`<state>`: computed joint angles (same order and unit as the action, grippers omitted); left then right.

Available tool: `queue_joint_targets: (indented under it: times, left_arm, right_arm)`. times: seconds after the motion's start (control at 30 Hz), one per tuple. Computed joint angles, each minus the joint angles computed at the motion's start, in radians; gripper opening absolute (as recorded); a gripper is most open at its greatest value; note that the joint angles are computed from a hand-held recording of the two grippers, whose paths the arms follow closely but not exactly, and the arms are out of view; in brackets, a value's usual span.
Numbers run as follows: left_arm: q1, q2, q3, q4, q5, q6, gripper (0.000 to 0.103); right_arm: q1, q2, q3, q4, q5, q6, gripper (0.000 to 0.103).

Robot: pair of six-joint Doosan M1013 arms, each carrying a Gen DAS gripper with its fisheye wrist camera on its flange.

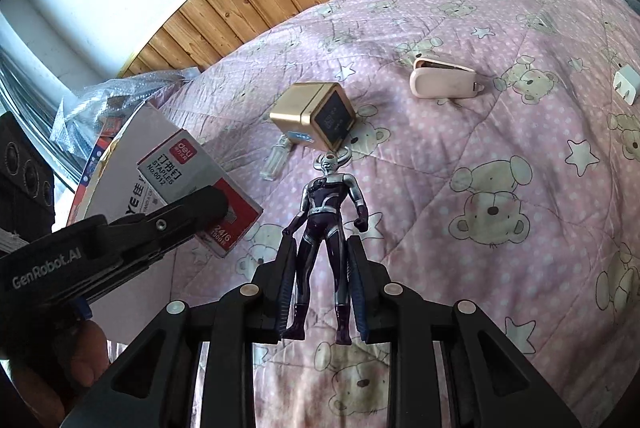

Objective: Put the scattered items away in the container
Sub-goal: 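Carry the staples box and purple figure with both tools over the yellow-lined box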

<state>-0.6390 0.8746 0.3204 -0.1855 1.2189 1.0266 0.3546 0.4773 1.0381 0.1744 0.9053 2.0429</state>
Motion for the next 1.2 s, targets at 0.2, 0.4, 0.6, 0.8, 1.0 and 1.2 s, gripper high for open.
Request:
queue_joint_targets:
  times: [0.2, 0.4, 0.6, 0.8, 1.0, 1.2]
  left_arm:
    - [-0.005, -0.122, 0.197, -0.001, -0.110, 0.033, 0.013]
    - [-0.007, -0.194, 0.306, -0.002, -0.164, 0.054, 0.013]
    - [-0.013, -0.259, 0.399, 0.013, -0.223, 0.087, 0.013]
    - [-0.017, -0.307, 0.459, 0.029, -0.266, 0.125, 0.013]
    - [-0.011, -0.353, 0.516, 0.006, -0.317, 0.155, 0.013]
    - [-0.005, -0.389, 0.563, -0.014, -0.356, 0.167, 0.013]
  right_arm:
    - [0.026, -0.029, 0.007, -0.017, -0.005, -0.043, 0.027]
    - [0.049, -0.046, 0.011, -0.028, 0.009, -0.088, 0.027]
    - [0.069, -0.065, 0.023, -0.045, 0.012, -0.112, 0.027]
    - [0.098, -0.076, 0.018, -0.082, 0.015, -0.137, 0.027]
    - [0.128, -0.086, 0.014, -0.110, 0.008, -0.172, 0.027]
    - [0.151, -0.094, 0.012, -0.135, 0.011, -0.197, 0.027]
